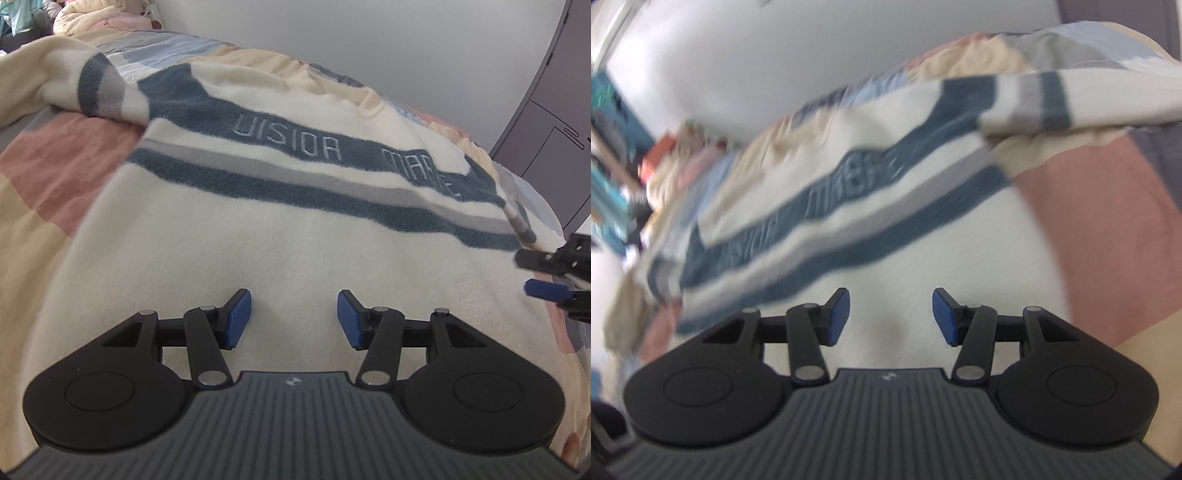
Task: Fold large clothes
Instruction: 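Grasp the sweater sleeve with the right tool and lift it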
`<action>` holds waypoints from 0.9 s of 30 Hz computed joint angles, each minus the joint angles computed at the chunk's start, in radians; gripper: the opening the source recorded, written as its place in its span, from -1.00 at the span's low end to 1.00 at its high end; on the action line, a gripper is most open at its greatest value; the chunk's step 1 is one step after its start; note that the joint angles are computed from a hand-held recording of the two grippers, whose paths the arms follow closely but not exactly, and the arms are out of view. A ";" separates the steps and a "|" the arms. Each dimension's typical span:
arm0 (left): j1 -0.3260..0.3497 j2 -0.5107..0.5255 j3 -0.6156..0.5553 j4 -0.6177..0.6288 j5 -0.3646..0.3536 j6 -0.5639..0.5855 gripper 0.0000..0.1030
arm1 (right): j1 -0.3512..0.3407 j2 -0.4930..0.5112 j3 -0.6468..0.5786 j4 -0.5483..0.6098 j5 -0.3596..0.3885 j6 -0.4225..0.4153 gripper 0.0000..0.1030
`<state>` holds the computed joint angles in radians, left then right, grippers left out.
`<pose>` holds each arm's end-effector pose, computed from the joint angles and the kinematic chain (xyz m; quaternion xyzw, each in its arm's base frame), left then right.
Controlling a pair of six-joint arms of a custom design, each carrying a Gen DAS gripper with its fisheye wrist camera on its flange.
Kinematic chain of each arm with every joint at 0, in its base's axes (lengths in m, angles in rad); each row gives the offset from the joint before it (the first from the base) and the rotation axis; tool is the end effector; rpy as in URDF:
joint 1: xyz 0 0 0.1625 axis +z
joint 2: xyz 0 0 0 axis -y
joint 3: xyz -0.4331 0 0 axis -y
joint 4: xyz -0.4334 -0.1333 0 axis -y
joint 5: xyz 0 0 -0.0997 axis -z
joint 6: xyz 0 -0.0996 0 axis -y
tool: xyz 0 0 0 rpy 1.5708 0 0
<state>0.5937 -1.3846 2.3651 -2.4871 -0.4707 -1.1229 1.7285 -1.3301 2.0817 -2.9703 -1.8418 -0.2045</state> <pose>-0.2222 -0.4179 0.1766 -0.0453 0.8510 -0.4396 0.2837 0.1928 -0.5336 0.2708 0.1269 -0.9317 0.3123 0.1354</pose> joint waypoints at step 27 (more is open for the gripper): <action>-0.017 0.065 -0.087 0.371 0.061 -0.225 0.22 | -0.427 0.168 -0.478 -0.103 0.295 0.219 0.25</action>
<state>0.5766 -1.3197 2.2776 -2.1158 -0.4093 -1.3480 1.3014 -1.1625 1.6035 -3.0732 -1.5465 0.0150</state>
